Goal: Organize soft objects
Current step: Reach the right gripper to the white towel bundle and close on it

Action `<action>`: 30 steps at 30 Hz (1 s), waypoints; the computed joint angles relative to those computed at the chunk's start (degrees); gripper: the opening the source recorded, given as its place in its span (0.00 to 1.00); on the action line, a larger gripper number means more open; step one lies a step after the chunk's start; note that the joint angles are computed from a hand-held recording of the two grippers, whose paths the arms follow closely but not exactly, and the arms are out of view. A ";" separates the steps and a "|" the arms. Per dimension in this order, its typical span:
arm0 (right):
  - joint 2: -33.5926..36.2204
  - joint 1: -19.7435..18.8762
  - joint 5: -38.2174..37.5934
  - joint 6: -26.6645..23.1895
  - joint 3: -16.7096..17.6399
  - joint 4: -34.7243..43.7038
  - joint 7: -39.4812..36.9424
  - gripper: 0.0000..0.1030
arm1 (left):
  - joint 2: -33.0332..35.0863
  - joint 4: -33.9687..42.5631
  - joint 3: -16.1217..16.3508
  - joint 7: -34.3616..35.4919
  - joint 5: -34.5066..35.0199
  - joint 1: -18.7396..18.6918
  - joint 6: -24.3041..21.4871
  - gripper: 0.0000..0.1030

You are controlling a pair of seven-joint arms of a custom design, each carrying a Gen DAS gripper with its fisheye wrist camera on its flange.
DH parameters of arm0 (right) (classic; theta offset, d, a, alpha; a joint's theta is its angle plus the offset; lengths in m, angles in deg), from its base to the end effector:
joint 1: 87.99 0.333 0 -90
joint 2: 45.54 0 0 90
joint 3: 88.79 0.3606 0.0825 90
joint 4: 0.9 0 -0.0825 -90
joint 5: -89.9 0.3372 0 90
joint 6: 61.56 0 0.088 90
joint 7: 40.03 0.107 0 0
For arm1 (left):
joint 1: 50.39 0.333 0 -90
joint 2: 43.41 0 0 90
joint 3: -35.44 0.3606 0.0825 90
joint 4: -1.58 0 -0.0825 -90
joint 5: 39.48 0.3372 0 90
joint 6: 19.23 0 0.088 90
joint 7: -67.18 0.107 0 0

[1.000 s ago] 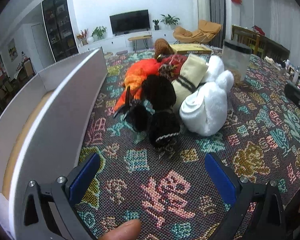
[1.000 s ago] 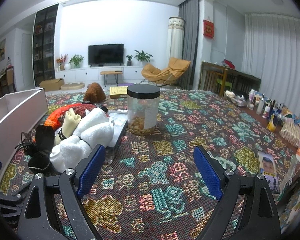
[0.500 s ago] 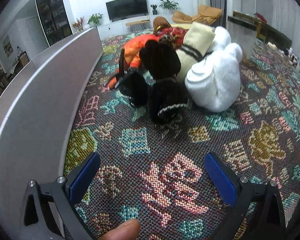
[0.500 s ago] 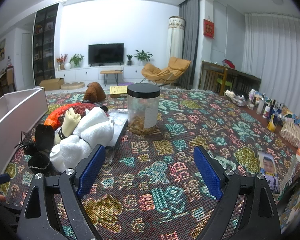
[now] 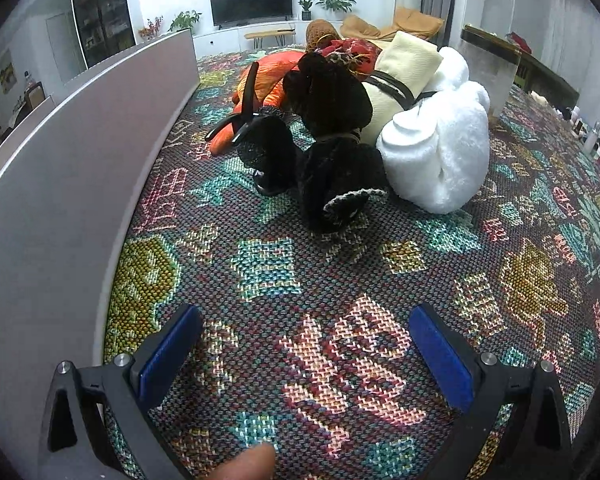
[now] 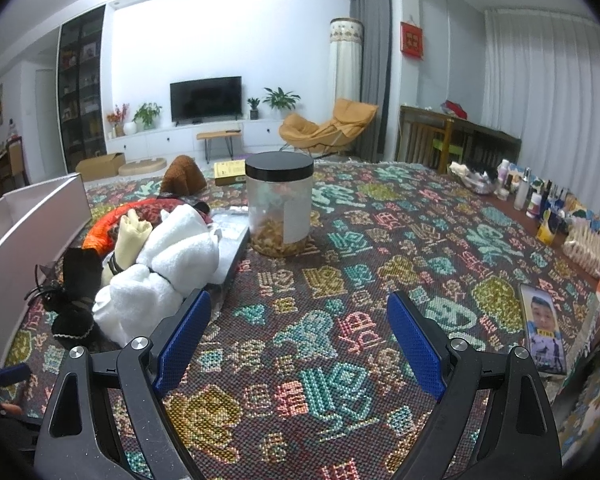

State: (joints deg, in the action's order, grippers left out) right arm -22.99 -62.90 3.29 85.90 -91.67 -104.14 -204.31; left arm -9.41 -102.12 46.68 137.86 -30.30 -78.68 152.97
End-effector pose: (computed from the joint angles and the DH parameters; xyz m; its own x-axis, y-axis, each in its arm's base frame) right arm 0.5923 0.2644 0.4244 -0.2578 -0.9644 0.0595 -0.5049 0.0820 -0.8593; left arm 0.6482 -0.2376 0.3577 -0.1714 -0.9849 -0.0231 -0.7965 0.1523 -0.5851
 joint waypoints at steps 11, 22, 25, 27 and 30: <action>2.51 -1.83 6.99 6.33 0.53 2.49 -10.98 0.89 | 0.03 1.47 -3.04 1.09 -0.52 2.69 -2.67 1.00; 19.47 -20.93 52.35 14.04 25.60 22.35 -58.20 0.88 | -0.27 0.03 -3.88 2.52 -1.50 3.39 -0.43 1.00; 25.23 -20.46 58.26 6.56 27.56 31.55 -64.04 0.87 | -0.47 -0.52 -4.00 3.31 -1.90 3.45 0.22 1.00; 27.77 -21.22 62.49 3.92 29.35 34.47 -67.31 0.68 | -0.62 -1.03 -3.89 3.76 -2.23 3.36 0.84 1.00; 25.79 -23.64 65.96 6.95 30.66 29.52 -70.41 0.39 | -0.89 -1.74 -3.70 4.32 -2.90 3.11 1.54 1.00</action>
